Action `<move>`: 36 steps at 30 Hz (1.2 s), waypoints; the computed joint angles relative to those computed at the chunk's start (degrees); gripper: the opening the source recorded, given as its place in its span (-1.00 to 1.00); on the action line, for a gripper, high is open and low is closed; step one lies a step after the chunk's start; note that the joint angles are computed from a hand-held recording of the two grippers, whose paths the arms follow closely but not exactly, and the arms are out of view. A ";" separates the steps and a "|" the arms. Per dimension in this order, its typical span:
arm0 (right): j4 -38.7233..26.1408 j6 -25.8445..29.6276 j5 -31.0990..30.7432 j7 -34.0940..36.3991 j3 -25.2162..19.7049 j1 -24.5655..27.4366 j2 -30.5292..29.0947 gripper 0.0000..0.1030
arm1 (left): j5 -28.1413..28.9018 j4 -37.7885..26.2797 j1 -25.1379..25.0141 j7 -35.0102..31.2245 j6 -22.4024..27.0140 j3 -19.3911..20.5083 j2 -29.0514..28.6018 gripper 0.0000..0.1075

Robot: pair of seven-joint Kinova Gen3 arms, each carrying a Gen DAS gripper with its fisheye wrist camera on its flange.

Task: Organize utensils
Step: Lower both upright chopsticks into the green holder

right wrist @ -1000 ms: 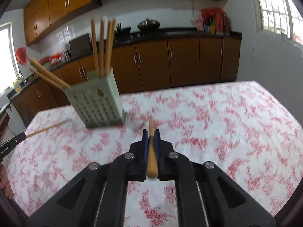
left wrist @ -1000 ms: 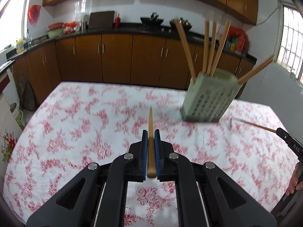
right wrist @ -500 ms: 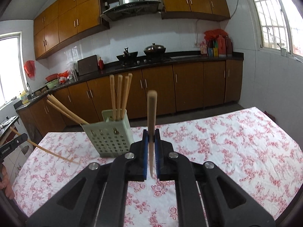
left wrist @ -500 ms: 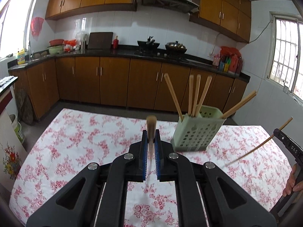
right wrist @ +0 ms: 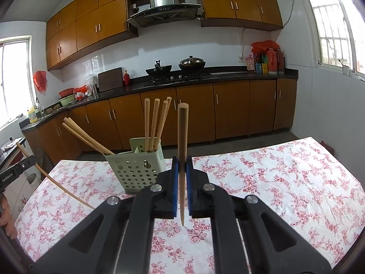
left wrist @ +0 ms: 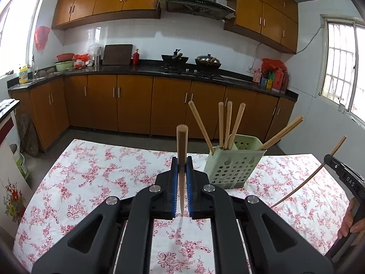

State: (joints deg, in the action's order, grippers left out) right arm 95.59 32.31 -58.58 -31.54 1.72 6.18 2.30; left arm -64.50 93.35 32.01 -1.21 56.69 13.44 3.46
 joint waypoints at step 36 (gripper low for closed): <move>-20.73 2.20 -4.13 -4.67 -8.36 1.09 11.53 -0.85 | -10.88 -18.97 5.06 5.57 -8.08 -11.50 12.55 -0.86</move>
